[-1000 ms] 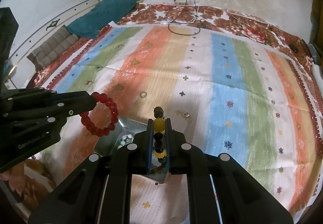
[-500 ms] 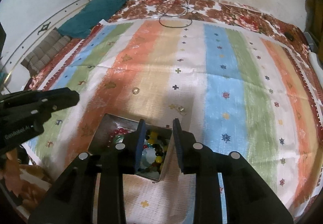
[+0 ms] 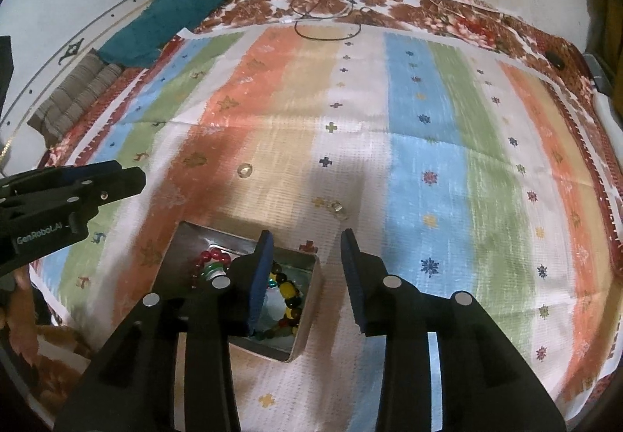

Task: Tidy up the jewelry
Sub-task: 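Move both open tools toward the small gold ring and gold charm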

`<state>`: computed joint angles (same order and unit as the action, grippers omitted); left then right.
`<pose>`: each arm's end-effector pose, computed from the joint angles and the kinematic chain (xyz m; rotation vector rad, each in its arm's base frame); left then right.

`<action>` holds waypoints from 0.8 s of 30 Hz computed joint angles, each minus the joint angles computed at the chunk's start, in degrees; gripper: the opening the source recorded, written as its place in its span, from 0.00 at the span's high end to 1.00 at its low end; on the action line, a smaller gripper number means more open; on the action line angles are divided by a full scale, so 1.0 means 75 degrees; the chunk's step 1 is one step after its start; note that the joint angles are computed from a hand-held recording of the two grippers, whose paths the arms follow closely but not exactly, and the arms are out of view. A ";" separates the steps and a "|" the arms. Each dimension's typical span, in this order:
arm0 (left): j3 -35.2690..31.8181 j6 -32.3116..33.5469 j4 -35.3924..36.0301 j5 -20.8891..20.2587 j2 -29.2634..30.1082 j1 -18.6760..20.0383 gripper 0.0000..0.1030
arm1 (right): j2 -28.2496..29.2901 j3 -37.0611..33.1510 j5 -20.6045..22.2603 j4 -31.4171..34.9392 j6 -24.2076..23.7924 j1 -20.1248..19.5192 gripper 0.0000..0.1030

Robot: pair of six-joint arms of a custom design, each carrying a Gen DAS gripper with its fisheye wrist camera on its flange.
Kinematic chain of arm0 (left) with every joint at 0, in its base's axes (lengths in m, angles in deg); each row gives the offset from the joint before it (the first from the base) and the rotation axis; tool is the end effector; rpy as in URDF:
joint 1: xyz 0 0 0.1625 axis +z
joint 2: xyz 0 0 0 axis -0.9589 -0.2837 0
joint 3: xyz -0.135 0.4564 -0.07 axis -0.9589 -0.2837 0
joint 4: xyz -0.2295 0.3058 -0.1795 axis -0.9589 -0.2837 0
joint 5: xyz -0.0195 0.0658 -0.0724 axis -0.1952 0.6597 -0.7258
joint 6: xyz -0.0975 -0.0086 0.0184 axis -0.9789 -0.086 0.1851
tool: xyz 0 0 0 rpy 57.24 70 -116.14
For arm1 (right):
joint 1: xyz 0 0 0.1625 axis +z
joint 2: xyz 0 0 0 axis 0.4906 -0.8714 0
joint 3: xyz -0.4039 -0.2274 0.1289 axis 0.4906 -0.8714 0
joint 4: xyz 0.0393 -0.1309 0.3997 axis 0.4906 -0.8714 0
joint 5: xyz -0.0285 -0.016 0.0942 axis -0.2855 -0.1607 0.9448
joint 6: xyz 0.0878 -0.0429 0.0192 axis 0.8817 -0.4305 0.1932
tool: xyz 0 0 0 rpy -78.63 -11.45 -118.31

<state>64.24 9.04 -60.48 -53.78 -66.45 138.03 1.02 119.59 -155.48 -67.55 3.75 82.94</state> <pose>-0.1241 -0.7521 0.3739 -0.0798 2.3150 -0.7488 0.4260 -0.8152 0.0017 0.9151 -2.4355 0.4000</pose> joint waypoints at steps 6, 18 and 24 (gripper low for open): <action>-0.0272 -0.0081 0.0304 0.0051 0.0165 0.0081 0.59 | 0.0130 -0.0279 -0.0079 0.0256 0.0038 -0.0013 0.61; -0.0871 -0.0195 0.0997 0.0058 0.0487 0.0307 0.55 | 0.0819 -0.1578 -0.0354 0.1320 0.0267 -0.0097 0.58; -0.1127 -0.0142 0.1083 0.0003 0.0619 0.0399 0.55 | 0.1118 -0.2141 -0.0569 0.1762 0.0318 -0.0132 0.58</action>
